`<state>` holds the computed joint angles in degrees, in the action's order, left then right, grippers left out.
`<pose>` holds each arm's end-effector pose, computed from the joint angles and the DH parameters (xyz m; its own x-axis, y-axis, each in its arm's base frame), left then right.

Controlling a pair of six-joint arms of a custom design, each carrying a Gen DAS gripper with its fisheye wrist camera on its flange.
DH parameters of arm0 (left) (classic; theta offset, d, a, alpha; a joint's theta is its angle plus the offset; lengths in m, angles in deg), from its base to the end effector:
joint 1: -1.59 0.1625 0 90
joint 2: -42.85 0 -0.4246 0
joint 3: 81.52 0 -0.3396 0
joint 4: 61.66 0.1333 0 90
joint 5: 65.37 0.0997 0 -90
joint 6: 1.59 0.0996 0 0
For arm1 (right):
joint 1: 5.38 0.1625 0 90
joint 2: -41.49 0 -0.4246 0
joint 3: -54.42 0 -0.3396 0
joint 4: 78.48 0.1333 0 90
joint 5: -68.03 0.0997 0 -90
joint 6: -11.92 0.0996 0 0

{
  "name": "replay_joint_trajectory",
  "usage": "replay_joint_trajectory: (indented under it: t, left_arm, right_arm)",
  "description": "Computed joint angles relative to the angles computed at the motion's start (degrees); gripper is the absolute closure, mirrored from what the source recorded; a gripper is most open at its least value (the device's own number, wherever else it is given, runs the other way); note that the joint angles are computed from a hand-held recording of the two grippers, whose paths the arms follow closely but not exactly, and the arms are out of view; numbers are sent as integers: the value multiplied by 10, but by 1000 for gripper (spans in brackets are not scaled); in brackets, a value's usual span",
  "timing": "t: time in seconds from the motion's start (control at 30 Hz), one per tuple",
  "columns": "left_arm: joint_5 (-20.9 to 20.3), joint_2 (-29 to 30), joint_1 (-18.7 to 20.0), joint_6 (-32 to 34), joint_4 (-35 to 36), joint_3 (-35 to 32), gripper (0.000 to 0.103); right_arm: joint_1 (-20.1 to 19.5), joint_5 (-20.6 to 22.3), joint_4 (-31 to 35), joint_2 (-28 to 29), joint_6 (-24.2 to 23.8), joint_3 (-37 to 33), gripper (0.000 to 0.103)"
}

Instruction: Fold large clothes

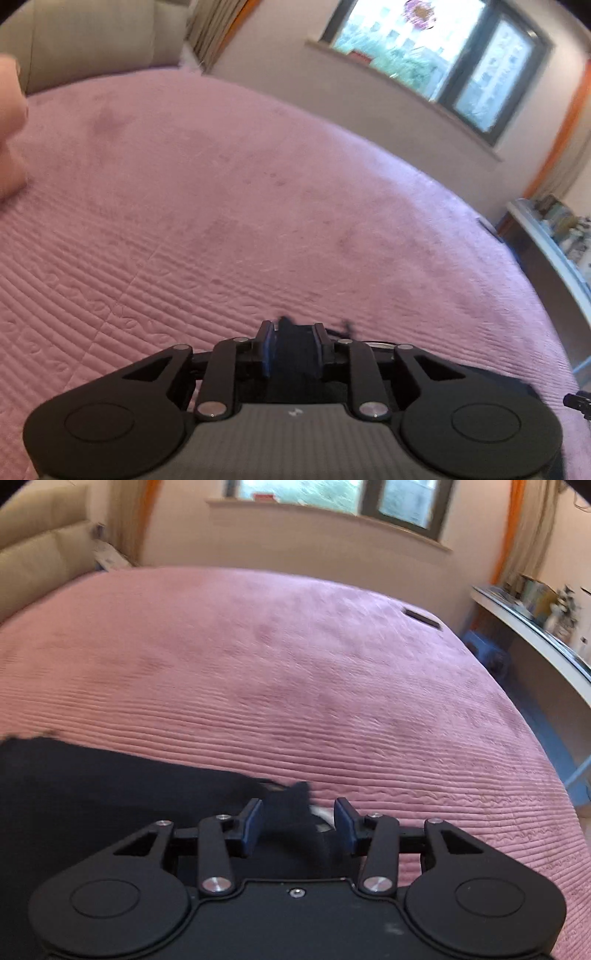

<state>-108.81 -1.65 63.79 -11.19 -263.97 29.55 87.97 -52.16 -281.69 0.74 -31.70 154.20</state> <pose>-0.0777 -0.5882 0.1721 -0.8931 -0.2403 -0.3802 0.1791 0.5855 -0.7907 0.1196 -0.6186 0.1789 -0.6183 -0.1449 0.7724 -0.6365 0.6689 -0.3840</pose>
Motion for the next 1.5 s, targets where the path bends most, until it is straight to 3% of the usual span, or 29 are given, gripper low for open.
replay_joint_trajectory:
  t: [0.07, 0.13, 0.2, 0.27, 0.3, 0.37, 0.43, 0.5, 0.63, 0.8, 0.87, 0.93, 1.0, 1.23, 1.3, 1.37, 1.43, 1.47, 1.5]
  left_arm:
    - [-11, -13, -23, -20, -13, 34, 81]
    - [-18, -17, -44, -59, -6, 63, 81]
    - [-51, -11, -50, -96, -6, 88, 81]
    - [-55, 1, -56, -129, 5, 107, 81]
    - [-47, 9, -58, -128, 8, 115, 81]
    - [27, 18, -71, -133, 37, 138, 91]
    - [50, -3, -68, -198, 46, 186, 100]
    - [27, -40, -63, -237, 36, 236, 100]
    - [29, -101, -86, -299, 116, 286, 99]
    - [18, -125, -109, -319, 132, 307, 81]
    - [-9, -126, -99, -310, 108, 316, 83]
    - [-5, -131, -110, -335, 110, 328, 83]
    - [-9, -128, -111, -349, 94, 340, 83]
    - [-25, -152, -117, -404, 71, 375, 79]
    - [-50, -154, -110, -403, 44, 381, 62]
    - [-46, -149, -115, -396, 42, 384, 60]
    - [-23, -149, -129, -417, 66, 385, 60]
    - [-1, -155, -142, -449, 90, 388, 53]
    - [17, -162, -149, -481, 127, 387, 40]
  right_arm:
    - [19, 10, 31, -28, 52, 49, 60]
    - [30, 31, 85, -37, 122, 79, 103]
    - [37, 42, 75, -15, 141, 98, 103]
    - [37, 29, 77, 18, 144, 95, 103]
    - [35, 13, 78, 34, 145, 91, 103]
    - [23, -16, 30, 54, 127, 104, 103]
    - [14, -18, -5, 38, 119, 131, 103]
    - [9, -22, -6, 15, 122, 155, 103]
    - [26, -53, 18, -5, 145, 165, 103]
    - [60, 7, 58, -23, 199, 177, 100]
    - [63, 10, 67, -4, 203, 172, 100]
    - [55, -18, 65, 36, 196, 162, 101]
    - [47, -29, 22, 66, 168, 163, 101]
    - [59, -13, 50, 28, 181, 174, 100]
    - [62, -10, 45, 17, 180, 180, 100]
    - [69, -21, 45, 15, 185, 185, 99]
    - [68, -31, 57, 23, 194, 178, 98]
    - [67, -33, 55, 28, 195, 176, 98]
    - [66, -33, 50, 32, 191, 175, 98]
